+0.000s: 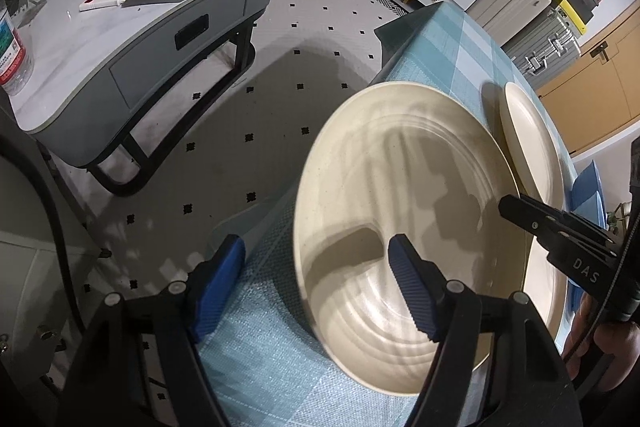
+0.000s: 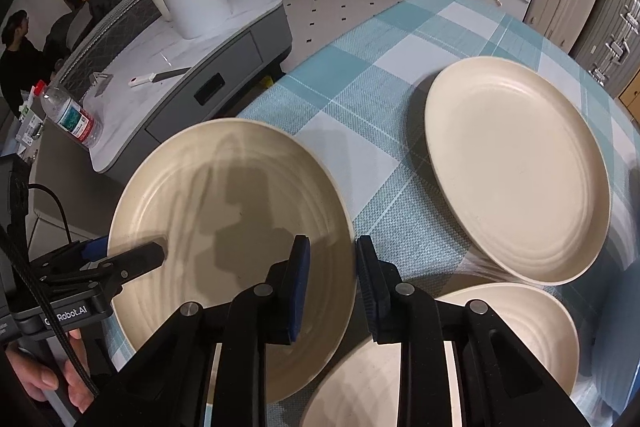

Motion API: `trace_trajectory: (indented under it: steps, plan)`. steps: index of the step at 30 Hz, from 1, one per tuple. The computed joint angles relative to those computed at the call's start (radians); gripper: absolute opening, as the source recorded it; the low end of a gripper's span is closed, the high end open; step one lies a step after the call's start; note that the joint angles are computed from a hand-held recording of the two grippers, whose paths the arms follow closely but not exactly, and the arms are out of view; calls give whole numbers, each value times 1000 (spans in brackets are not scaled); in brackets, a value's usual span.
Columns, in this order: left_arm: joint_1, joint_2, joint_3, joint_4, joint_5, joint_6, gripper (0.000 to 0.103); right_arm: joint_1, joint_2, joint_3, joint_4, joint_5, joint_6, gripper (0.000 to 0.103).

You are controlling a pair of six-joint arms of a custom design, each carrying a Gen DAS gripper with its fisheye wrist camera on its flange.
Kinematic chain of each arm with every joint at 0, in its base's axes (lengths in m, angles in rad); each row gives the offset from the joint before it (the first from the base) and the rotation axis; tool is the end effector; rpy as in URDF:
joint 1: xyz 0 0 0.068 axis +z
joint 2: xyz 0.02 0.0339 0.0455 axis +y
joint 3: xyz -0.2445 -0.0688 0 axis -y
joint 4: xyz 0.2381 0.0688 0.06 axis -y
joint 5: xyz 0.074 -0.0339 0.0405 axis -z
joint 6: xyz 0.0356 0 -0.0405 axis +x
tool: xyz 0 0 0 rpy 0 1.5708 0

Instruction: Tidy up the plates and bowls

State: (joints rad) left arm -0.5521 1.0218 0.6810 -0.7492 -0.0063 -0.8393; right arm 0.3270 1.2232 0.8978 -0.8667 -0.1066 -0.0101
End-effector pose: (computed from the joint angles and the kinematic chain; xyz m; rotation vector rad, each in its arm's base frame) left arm 0.1598 -0.0982 0.2019 -0.3938 2.7090 -0.4235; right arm 0.2090 0.0749 0.2225 -0.4935 2.7313 0.2301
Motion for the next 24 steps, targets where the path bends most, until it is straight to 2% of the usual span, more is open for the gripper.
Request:
trace_trajectory:
  steps: [7, 11, 20, 24]
  plan:
    - [22, 6, -5, -2, 13, 7, 67, 15, 42, 6, 5, 16, 27, 23]
    - [47, -16, -19, 1, 32, 0, 62, 18, 46, 7, 4, 36, 32, 12]
    - [64, -48, -17, -19, 29, -16, 43, 34, 26, -1, -7, 26, 38, 9]
    - [82, -62, -24, -19, 42, -10, 40, 33, 14, -8, -6, 11, 38, 8]
